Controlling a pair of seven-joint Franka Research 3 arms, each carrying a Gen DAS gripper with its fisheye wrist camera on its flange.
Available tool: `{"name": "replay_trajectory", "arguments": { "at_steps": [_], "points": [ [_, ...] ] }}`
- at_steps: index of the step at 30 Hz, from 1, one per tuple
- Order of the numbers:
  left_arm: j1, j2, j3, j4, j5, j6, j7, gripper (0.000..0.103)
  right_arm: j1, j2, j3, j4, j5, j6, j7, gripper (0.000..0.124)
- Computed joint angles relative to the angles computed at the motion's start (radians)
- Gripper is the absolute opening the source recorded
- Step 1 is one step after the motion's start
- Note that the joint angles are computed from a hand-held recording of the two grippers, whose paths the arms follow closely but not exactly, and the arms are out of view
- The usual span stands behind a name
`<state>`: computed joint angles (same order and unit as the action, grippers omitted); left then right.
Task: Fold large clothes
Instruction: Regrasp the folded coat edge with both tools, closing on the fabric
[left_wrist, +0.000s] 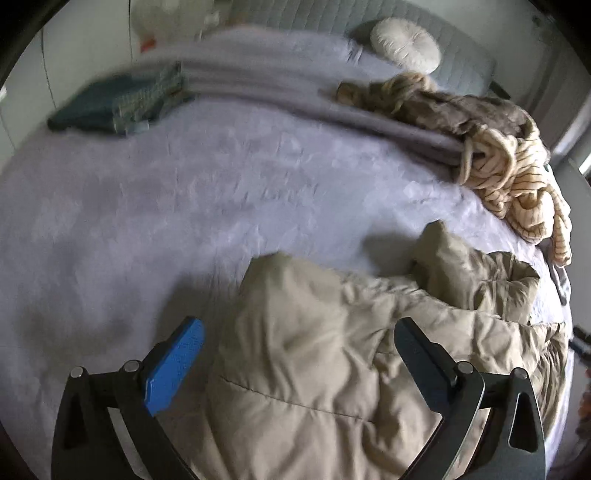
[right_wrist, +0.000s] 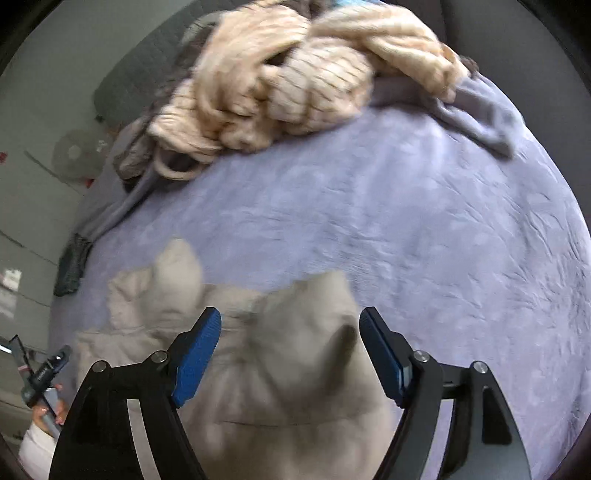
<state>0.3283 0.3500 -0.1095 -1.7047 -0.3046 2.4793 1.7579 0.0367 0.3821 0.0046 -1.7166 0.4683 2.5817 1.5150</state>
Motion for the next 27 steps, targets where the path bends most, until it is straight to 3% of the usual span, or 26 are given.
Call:
{"name": "replay_trajectory", "arguments": {
  "at_steps": [2, 4, 5, 6, 7, 8, 9, 13, 20, 23, 25, 27],
  "points": [
    [0.025, 0.059, -0.011, 0.065, -0.048, -0.090, -0.013, 0.101, -0.021, 0.027, 0.000, 0.015, 0.025, -0.037, 0.008, 0.080],
    [0.037, 0.090, -0.021, 0.090, -0.082, -0.146, -0.023, 0.067, -0.050, 0.052, 0.017, 0.024, 0.082, -0.068, -0.003, 0.080],
    [0.036, 0.089, -0.025, 0.080, -0.085, -0.141, -0.018, 0.058, -0.077, 0.067, 0.038, 0.033, 0.140, -0.093, -0.024, 0.077],
    [0.040, 0.079, -0.034, 0.060, -0.101, -0.122, 0.007, 0.035, -0.094, 0.075, 0.054, 0.038, 0.189, -0.112, -0.044, 0.049],
    [0.037, 0.068, -0.039, 0.048, -0.106, -0.103, 0.024, 0.028, -0.094, 0.080, 0.054, 0.046, 0.199, -0.129, -0.045, 0.034],
    [0.017, 0.056, -0.025, 0.034, -0.076, -0.070, 0.006, 0.028, -0.081, 0.084, 0.046, 0.056, 0.181, -0.137, -0.041, 0.017],
    [-0.008, 0.049, -0.008, 0.023, -0.030, -0.024, -0.015, 0.028, -0.061, 0.087, 0.036, 0.072, 0.142, -0.132, -0.052, 0.013],
    [-0.042, 0.092, 0.017, 0.068, 0.085, 0.008, -0.088, 0.026, 0.032, 0.132, -0.026, 0.152, -0.061, -0.103, 0.007, 0.011],
    [-0.089, 0.173, 0.039, 0.123, 0.249, 0.056, -0.230, 0.026, 0.056, 0.266, -0.050, 0.278, -0.166, -0.111, 0.154, 0.012],
    [-0.116, 0.161, 0.062, 0.119, 0.330, 0.060, -0.301, 0.037, 0.051, 0.267, -0.041, 0.270, -0.171, -0.095, 0.182, 0.017],
    [-0.114, 0.127, 0.063, 0.084, 0.362, 0.082, -0.320, 0.056, 0.053, 0.239, -0.045, 0.243, -0.175, -0.090, 0.211, 0.024],
    [-0.082, 0.073, 0.038, 0.022, 0.344, 0.133, -0.288, 0.057, 0.047, 0.197, -0.043, 0.201, -0.171, -0.076, 0.225, 0.036]
  ]
}}
